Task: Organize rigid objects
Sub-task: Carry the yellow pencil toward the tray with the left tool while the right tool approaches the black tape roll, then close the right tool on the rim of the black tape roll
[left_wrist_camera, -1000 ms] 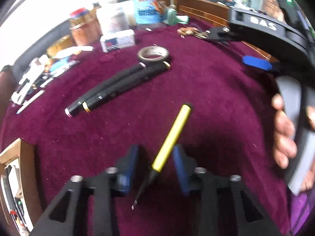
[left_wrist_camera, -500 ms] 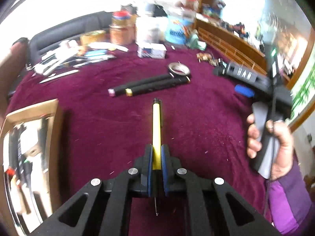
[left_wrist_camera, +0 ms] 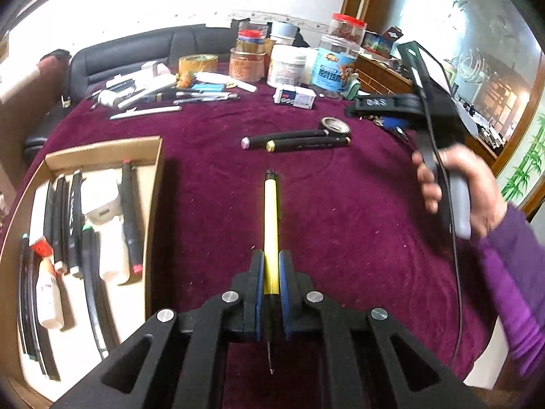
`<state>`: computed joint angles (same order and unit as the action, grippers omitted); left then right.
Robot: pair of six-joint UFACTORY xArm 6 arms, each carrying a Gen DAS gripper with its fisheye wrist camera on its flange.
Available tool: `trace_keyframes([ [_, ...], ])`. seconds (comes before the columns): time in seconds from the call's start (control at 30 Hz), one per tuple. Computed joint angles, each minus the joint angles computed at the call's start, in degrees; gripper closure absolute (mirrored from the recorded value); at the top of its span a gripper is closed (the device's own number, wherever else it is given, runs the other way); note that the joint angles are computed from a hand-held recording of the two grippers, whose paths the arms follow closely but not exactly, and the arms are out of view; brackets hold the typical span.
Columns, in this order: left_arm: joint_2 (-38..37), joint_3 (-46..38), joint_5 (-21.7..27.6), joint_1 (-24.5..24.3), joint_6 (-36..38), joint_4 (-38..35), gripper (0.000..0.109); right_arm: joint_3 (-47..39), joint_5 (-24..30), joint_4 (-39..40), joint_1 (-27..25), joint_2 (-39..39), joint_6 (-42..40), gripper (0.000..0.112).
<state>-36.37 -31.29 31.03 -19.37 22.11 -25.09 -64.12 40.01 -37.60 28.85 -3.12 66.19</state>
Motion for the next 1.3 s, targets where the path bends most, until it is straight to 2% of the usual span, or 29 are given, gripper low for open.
trace_keyframes([
  [0.03,0.14,0.0,0.38,0.54,0.71,-0.91,0.101,-2.49,1.53,1.19,0.09,2.01,-3.21,0.041],
  [0.07,0.27,0.05,0.57,1.01,1.15,-1.51,0.101,-4.8,2.77,2.77,0.03,4.01,-6.13,0.052],
  [0.1,0.48,0.06,0.69,1.48,1.29,-1.72,0.101,-6.62,3.81,4.02,-0.07,5.58,-8.02,0.058],
  [0.33,1.12,0.26,0.3,2.8,1.53,-1.61,0.101,-16.16,5.98,13.23,-2.0,15.26,-13.26,0.062],
  [0.37,1.11,0.29,0.31,2.81,1.54,-1.65,0.101,-17.28,6.71,13.42,-1.89,16.33,-13.36,0.068],
  [0.4,0.97,0.41,0.36,2.87,1.5,-1.64,0.101,-18.89,7.82,13.86,-1.89,17.95,-13.9,0.078],
  [0.47,0.92,0.38,0.75,3.22,1.92,-2.32,0.101,-20.15,8.28,14.11,-1.94,19.47,-14.3,0.087],
  [0.5,0.88,0.38,0.93,3.43,2.12,-2.65,0.101,-20.16,8.26,12.28,-1.7,19.54,-12.85,0.095],
  [0.57,0.44,0.43,1.41,4.05,2.75,-3.66,0.101,-19.33,7.5,11.94,-1.63,18.97,-11.72,0.103],
  [0.73,-0.78,0.74,1.51,4.29,3.53,-5.02,0.101,-11.49,-0.36,13.33,-3.43,12.62,-8.75,0.103],
  [0.93,-2.99,1.41,1.74,4.33,2.52,-4.15,0.101,-5.77,-4.11,14.13,-3.51,5.79,-7.97,0.103],
  [1.1,-6.2,2.15,3.99,6.52,2.46,-4.31,0.101,-3.28,-4.77,11.85,0.22,1.25,-7.1,0.103],
  [1.3,-12.2,4.28,8.28,11.01,2.45,-3.15,0.101,-1.08,-8.3,11.18,5.63,-1.61,-6.77,0.103],
])
